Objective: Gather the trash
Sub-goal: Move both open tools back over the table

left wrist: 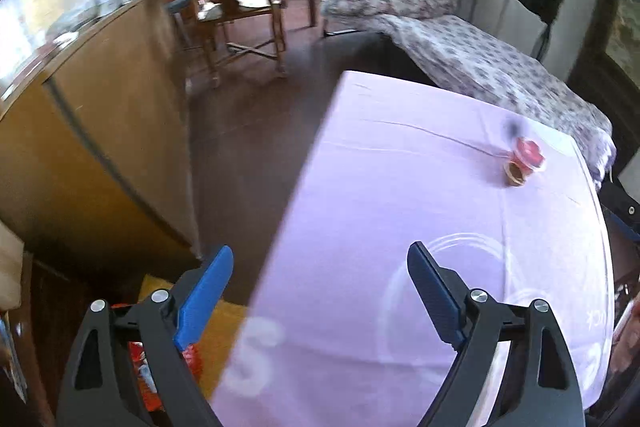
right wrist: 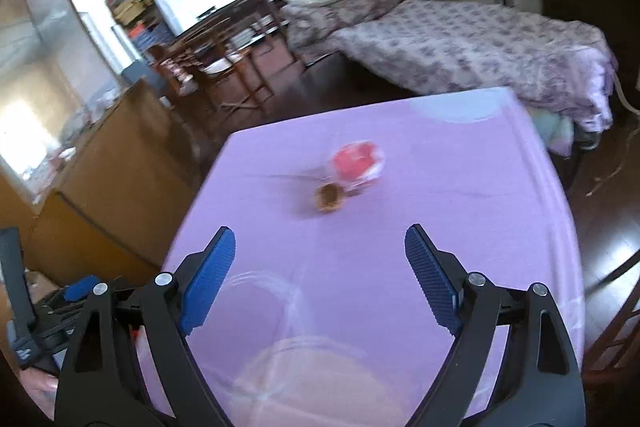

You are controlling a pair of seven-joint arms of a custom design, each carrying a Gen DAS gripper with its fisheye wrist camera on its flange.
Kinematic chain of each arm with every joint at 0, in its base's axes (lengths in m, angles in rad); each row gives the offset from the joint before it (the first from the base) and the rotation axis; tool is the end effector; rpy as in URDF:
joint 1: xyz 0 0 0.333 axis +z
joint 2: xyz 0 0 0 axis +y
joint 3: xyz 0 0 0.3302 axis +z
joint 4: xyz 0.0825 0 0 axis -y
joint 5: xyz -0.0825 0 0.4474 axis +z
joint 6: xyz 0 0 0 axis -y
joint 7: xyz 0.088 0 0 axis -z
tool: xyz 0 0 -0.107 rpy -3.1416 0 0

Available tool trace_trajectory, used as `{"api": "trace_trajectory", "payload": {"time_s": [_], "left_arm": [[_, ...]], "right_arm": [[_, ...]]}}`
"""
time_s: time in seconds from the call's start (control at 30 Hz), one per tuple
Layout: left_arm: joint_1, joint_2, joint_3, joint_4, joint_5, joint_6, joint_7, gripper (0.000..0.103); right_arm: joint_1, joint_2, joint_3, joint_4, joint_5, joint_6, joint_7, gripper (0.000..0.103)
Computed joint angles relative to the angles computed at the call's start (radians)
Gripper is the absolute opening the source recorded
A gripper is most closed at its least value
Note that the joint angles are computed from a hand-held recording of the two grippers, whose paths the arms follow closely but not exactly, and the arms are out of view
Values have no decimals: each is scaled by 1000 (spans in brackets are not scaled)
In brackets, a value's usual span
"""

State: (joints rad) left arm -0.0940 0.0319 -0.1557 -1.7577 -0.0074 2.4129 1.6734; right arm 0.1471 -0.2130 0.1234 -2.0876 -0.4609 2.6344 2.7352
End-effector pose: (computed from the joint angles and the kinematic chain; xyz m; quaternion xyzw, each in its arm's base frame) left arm 0.6606 -0.1671 0.6086 -0.5468 0.7790 -0.2359 0.1962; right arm 0.5734 0.1760 0.5973 -0.4390 0.8020 -0.2131 0.3445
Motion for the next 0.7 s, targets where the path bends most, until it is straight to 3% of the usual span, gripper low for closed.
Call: {"api": "trace_trajectory", "payload": {"time_s": [0.43, 0.7], "left_arm": [[-110, 230, -59, 217, 45, -49, 13, 87], [-162, 398, -77, 428, -4, -167, 31, 87]], "right_arm": [[-48, -38, -24, -79, -11, -67, 39, 84], [-60, -55, -40, -114, 55, -57, 29, 84]]}}
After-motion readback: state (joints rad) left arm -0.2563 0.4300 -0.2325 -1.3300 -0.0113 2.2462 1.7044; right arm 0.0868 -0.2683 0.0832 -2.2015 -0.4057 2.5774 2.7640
